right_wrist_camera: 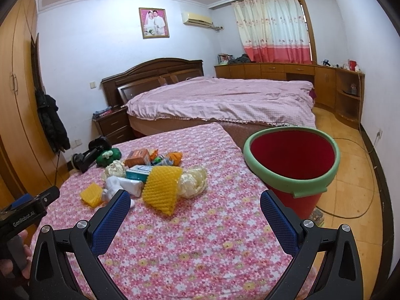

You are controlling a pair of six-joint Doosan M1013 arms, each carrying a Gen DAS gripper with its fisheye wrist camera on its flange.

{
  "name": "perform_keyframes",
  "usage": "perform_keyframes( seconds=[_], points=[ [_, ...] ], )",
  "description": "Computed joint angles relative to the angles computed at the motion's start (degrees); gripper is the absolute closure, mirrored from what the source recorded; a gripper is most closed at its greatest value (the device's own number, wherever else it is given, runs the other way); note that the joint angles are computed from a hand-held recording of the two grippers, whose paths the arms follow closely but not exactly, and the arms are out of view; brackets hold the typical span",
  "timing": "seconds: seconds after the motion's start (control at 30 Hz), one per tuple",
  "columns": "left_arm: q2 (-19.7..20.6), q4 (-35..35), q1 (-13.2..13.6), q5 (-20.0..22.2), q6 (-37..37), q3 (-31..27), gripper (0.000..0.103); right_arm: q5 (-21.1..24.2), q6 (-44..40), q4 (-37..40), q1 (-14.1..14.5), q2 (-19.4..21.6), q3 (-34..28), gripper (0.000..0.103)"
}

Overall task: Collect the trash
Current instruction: 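Grasp a yellow mesh sleeve with each gripper from the table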

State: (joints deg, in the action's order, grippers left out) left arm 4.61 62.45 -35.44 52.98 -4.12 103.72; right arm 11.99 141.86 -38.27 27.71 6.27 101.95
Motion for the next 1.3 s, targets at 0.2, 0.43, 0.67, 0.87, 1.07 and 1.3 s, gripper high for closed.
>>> perform_keyframes(
  seconds=[0.2, 0.43, 0.67, 0.87, 1.07, 1.3],
  points=[
    [1.14, -3.74, 3.42, -1.21, 3.65, -1.02, 0.004, 0.28, -14.75, 14.05, -0.52, 2.31, -2.78, 0.0],
    [3.74, -13.06, 8.19, -5.33, 13.87, -3.02, 0.004, 2.99, -28.62, 28.56, -0.78, 5.7, -6.0, 0.0],
    [6.34, -21.51, 11.65, -10.08, 23.42, -4.74, 0.007, 10.56, -28.43, 25.7, 0.08, 9.64, -10.93, 0.0],
    [7.96, -26.44, 13.26, -11.47, 29.62, -5.77, 0.012, 13.73, -25.63, 23.57, 0.47, 11.96, -13.78, 0.0],
    [8.57, -31.27, 14.6, -12.49, 32.84, -5.87, 0.018, 13.65, -26.59, 24.1, 0.87, 12.8, -15.05, 0.018],
    [7.83, -34.43, 15.07, -17.48, 35.32, -4.71, 0.042, 14.77, -32.57, 26.95, 1.21, 14.44, -17.64, 0.03]
  ],
)
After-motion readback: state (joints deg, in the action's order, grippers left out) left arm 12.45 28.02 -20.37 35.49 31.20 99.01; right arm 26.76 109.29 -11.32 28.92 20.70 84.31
